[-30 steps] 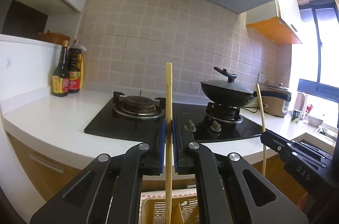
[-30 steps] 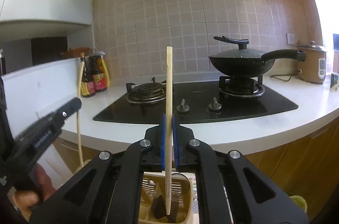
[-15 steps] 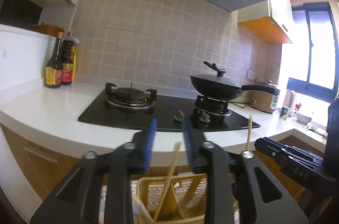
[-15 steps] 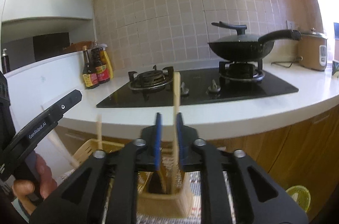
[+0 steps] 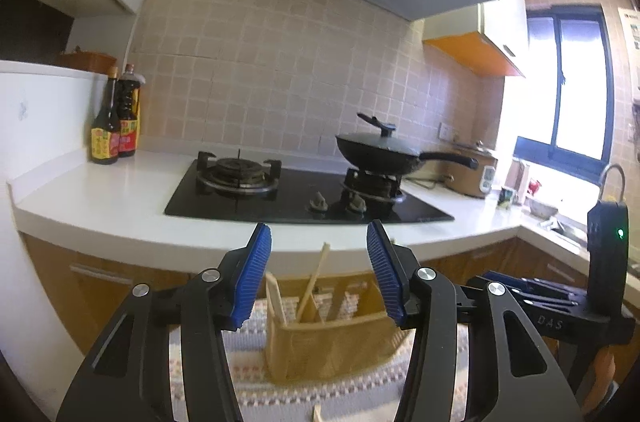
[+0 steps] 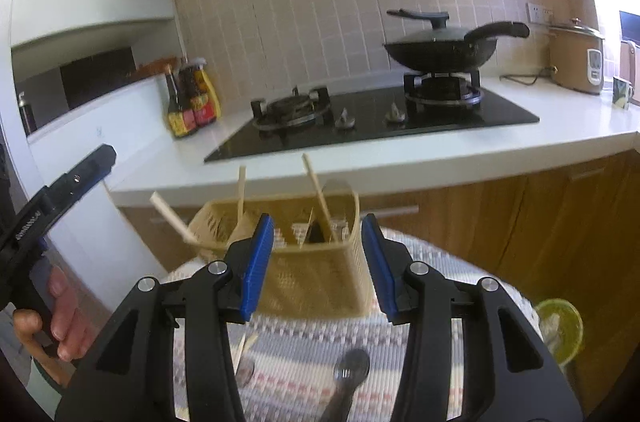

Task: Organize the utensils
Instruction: 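Move both open tools back toward the remaining utensils on the table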

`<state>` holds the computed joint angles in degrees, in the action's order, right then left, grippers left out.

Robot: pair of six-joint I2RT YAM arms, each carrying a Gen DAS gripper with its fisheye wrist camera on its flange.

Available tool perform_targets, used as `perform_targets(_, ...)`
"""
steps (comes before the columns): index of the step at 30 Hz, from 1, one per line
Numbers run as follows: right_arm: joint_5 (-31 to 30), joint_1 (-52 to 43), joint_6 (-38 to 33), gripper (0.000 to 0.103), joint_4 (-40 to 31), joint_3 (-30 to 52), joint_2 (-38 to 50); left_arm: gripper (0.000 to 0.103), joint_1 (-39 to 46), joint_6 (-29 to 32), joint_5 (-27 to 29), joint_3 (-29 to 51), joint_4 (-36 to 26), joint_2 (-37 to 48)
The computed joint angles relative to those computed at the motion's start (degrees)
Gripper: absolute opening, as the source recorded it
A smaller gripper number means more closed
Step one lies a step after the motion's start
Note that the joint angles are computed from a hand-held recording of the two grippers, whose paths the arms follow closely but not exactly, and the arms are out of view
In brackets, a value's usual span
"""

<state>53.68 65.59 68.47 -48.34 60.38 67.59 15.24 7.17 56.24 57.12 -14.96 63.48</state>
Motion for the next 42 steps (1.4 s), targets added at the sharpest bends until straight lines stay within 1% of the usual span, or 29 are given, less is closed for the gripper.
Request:
perform_targets(2,-0.4,1.7,3.7,0.043,-4.1,2.0,1.9,0.048,1.6,5.0,2.6,2.4,-7.5,0.8)
perform_targets(3,-1.1,2.9,6.5,0.043,-6.8,3.3,3.3,0.048,2.4,9.4,3.9,4.1,-13.1,1.8)
perform_targets(4,-1.6,3.5,8.1,0.043,-8.4,3.9,4.1,0.048,3.0,13.1,4.3,5.2,-17.3,2.5)
perform_targets(5,-2.4,4.1,9.9,0.043,-10.0,4.6,5.1,0.048,3.3,18.8,4.1,6.8,-23.5,3.6)
perform_targets(8,-6.4,5.4,14.5,0.043,-12.1,4.7,7.3,0.047,3.4,28.7,1.7,8.0,-32.9,5.4)
perform_targets(9,-7.9,5.6,15.7,0.042,-12.2,4.2,7.7,0.045,3.0,32.5,-0.2,8.2,-36.4,6.2)
perform_targets(12,-12.6,5.3,17.9,0.042,-10.6,1.5,8.0,0.042,1.7,37.7,-6.1,6.3,-40.2,7.2)
perform_targets(14,-15.6,4.8,18.7,0.042,-8.3,-1.2,7.5,0.041,0.7,39.0,-9.5,5.0,-40.8,8.4)
perform_targets(17,-21.5,2.8,18.9,0.042,-2.0,-7.6,4.9,0.039,-1.4,40.4,-15.3,3.3,-41.7,11.8)
perform_targets(19,-24.2,1.8,18.9,0.042,1.5,-10.7,3.5,0.037,-2.8,40.7,-17.7,2.8,-41.7,13.8)
perform_targets(20,-24.9,1.5,18.9,0.038,2.5,-11.6,3.3,0.037,-3.3,41.0,-18.6,2.3,-41.7,14.6)
perform_targets(22,-27.1,0.7,18.2,0.035,6.4,-14.2,3.0,0.037,-4.3,40.9,-20.4,1.5,-41.2,16.4)
perform_targets(24,-28.4,0.1,17.6,0.031,8.7,-14.8,4.1,0.037,-5.4,39.7,-21.5,0.7,-39.6,17.0)
perform_targets(28,-29.7,-0.5,14.8,0.026,11.2,-13.5,8.3,0.037,-7.9,37.8,-24.0,-1.7,-36.0,16.8)
perform_targets(32,-30.0,-1.9,12.9,0.022,10.9,-11.0,12.9,0.037,-11.1,35.7,-27.4,-5.2,-31.7,14.3)
perform_targets(35,-30.5,-3.1,11.5,0.022,10.2,-9.3,15.7,0.037,-12.5,35.1,-28.5,-6.7,-30.2,13.6)
perform_targets(40,-30.6,-3.6,8.5,0.013,10.1,-6.7,19.1,0.037,-14.0,34.2,-29.4,-7.8,-28.6,13.9)
perform_targets(42,-31.2,-3.7,7.4,0.012,10.8,-5.7,20.4,0.037,-13.9,34.4,-29.3,-8.1,-28.1,13.9)
